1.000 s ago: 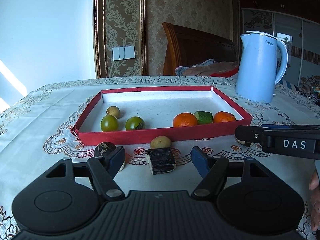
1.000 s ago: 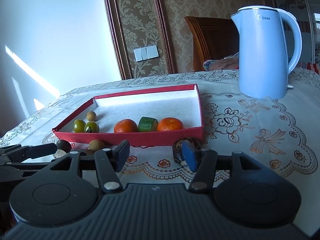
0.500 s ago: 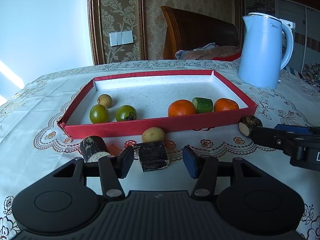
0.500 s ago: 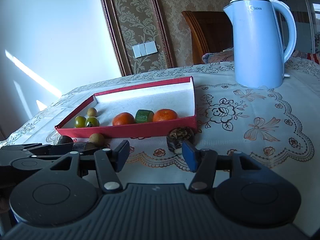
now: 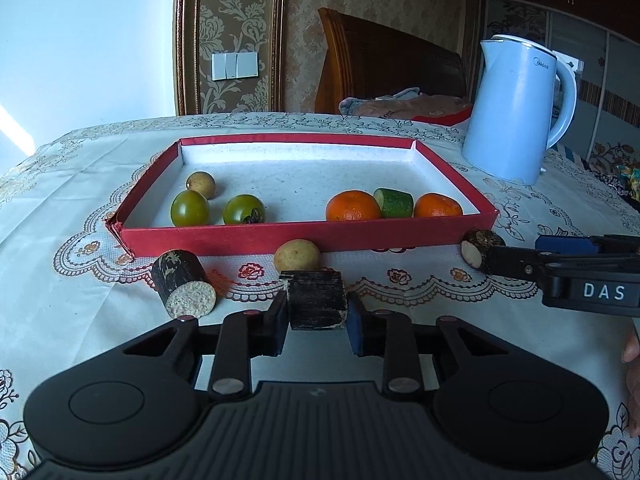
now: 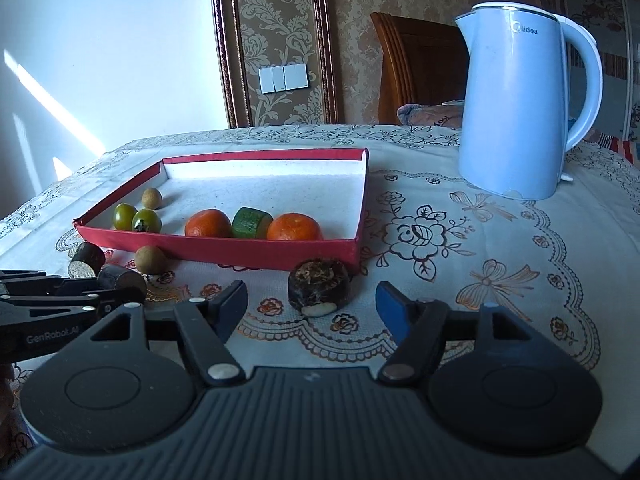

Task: Organize fruits
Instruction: 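Close the left gripper on a dark eggplant chunk while the right gripper grasps a dark round fruit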

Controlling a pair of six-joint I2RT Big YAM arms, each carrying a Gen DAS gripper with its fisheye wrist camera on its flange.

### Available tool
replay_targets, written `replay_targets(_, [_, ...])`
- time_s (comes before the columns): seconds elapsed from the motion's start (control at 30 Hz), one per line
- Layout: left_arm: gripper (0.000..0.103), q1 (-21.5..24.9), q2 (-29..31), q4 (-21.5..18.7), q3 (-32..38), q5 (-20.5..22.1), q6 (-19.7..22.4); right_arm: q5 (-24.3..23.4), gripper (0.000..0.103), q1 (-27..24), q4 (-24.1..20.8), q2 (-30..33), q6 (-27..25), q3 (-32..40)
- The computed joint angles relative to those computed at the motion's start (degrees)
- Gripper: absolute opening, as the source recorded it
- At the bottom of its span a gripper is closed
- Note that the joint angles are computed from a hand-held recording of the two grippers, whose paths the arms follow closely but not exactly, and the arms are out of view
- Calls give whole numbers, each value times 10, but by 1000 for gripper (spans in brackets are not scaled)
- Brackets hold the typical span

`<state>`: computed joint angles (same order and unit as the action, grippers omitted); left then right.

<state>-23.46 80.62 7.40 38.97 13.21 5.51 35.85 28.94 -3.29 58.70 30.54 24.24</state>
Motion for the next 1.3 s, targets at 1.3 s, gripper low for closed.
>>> replay_targets(1.3, [29, -11, -8, 29, -16, -52, -31, -38, 43, -46, -22, 67, 8, 39])
